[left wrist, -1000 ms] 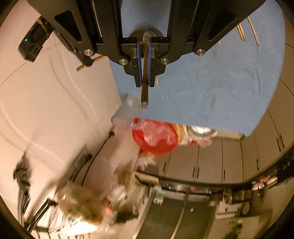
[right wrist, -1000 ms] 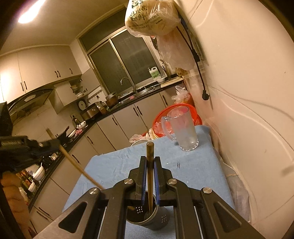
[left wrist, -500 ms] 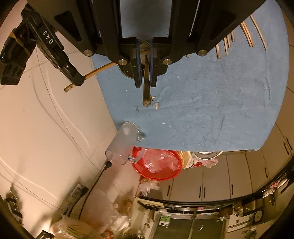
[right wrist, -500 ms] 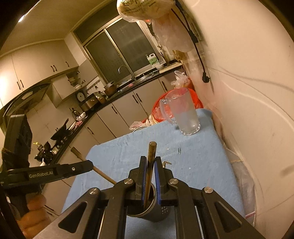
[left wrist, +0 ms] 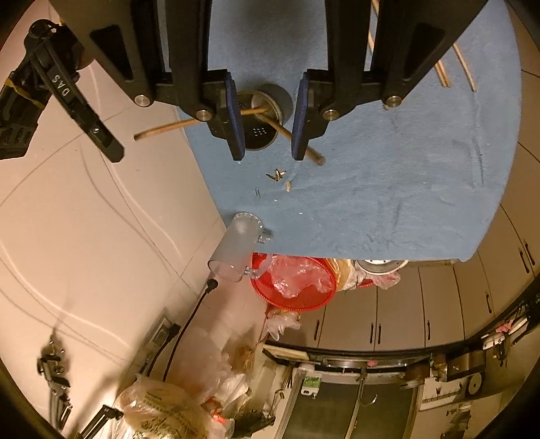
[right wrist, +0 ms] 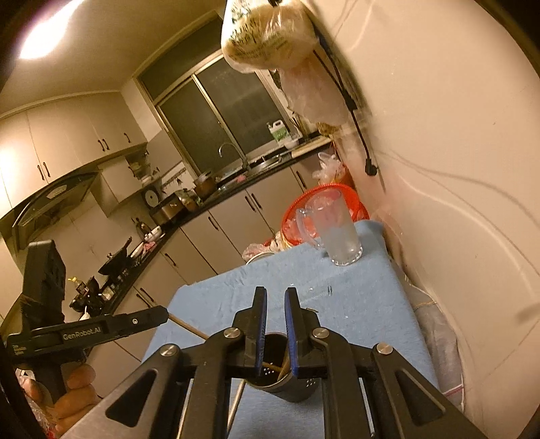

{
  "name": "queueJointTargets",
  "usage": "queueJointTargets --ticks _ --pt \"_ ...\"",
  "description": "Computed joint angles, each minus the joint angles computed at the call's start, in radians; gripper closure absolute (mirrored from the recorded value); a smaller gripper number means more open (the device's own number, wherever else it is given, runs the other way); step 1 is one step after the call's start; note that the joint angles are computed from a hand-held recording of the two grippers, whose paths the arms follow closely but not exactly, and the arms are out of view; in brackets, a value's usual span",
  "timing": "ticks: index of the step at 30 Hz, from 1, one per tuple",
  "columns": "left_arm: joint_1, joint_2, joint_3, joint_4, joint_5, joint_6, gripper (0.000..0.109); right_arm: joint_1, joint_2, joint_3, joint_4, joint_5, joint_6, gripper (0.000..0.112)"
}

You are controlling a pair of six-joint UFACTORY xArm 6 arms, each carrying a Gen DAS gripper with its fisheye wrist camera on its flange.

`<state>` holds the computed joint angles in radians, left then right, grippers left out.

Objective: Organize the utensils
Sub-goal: 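Lower the left gripper's chopstick into the cup while the right gripper opens to release, then return the left gripper to the pile and grasp another chopstick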

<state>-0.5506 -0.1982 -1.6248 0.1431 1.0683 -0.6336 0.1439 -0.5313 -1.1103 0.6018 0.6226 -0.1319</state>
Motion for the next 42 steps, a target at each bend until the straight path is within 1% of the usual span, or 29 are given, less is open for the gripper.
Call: queueJointTargets --ticks 4,6,8,9,10,11,12,14,17,20,21,23,25,28,32,34,39,40,41,42 --pt "-0.001 -0.087 0.071 0.031 -0.017 -0.005 0.079 0.021 -0.078 0.042 -0.047 -0.036 0.041 0.100" --pt "0.003 -0.163 0.137 0.057 -0.026 -0.014 0.077 0.042 -0.121 0.065 -0.060 -0.044 0.054 0.099" --pt "0.007 -0.234 0.202 0.099 -0.018 -0.031 0.074 0.070 -0.153 0.082 -0.078 -0.040 0.065 0.093" --pt "0.013 -0.272 0.239 0.114 -0.015 -0.038 0.072 0.094 -0.169 0.096 -0.103 -0.039 0.078 0.084" --pt "0.026 -0.311 0.276 0.116 -0.012 -0.041 0.072 0.122 -0.182 0.108 -0.127 -0.037 0.088 0.072" --pt "0.045 -0.349 0.314 0.108 -0.006 -0.041 0.072 0.139 -0.187 0.115 -0.138 -0.031 0.090 0.065" --pt "0.065 -0.386 0.352 0.097 0.001 -0.039 0.072 0.173 -0.190 0.123 -0.154 -0.023 0.092 0.052" --pt "0.110 -0.455 0.424 0.077 0.014 -0.026 0.072 0.224 -0.185 0.133 -0.192 -0.005 0.104 0.052" --pt "0.210 -0.560 0.541 0.028 0.044 -0.004 0.072 0.286 -0.162 0.143 -0.231 0.030 0.135 0.052" --pt "0.350 -0.641 0.642 -0.068 0.081 0.046 0.072 0.340 -0.121 0.158 -0.279 0.056 0.189 0.052" --pt "0.381 -0.656 0.664 -0.093 0.087 0.064 0.072 0.354 -0.103 0.161 -0.298 0.057 0.210 0.052" --pt "0.456 -0.667 0.700 -0.153 0.122 0.114 0.072 0.376 -0.071 0.168 -0.304 0.058 0.232 0.055" --pt "0.522 -0.663 0.734 -0.225 0.136 0.160 0.072 0.384 -0.038 0.164 -0.319 0.065 0.267 0.064" --pt "0.571 -0.630 0.759 -0.276 0.144 0.190 0.072 0.402 -0.017 0.173 -0.336 0.067 0.304 0.064" --pt "0.571 -0.547 0.762 -0.253 0.115 0.167 0.072 0.415 -0.011 0.178 -0.376 0.067 0.340 0.064" --pt "0.575 -0.521 0.761 -0.263 0.097 0.170 0.072 0.418 -0.007 0.171 -0.395 0.076 0.362 0.064" --pt "0.540 -0.415 0.730 -0.203 0.073 0.122 0.072 0.400 0.000 0.160 -0.424 0.104 0.397 0.064" --pt "0.524 -0.398 0.726 -0.177 0.071 0.106 0.073 0.397 0.004 0.155 -0.431 0.113 0.404 0.064" --pt "0.505 -0.385 0.727 -0.153 0.064 0.089 0.080 0.395 0.010 0.148 -0.439 0.121 0.411 0.064" --pt "0.480 -0.383 0.729 -0.103 0.057 0.054 0.085 0.393 0.019 0.142 -0.447 0.127 0.418 0.064"
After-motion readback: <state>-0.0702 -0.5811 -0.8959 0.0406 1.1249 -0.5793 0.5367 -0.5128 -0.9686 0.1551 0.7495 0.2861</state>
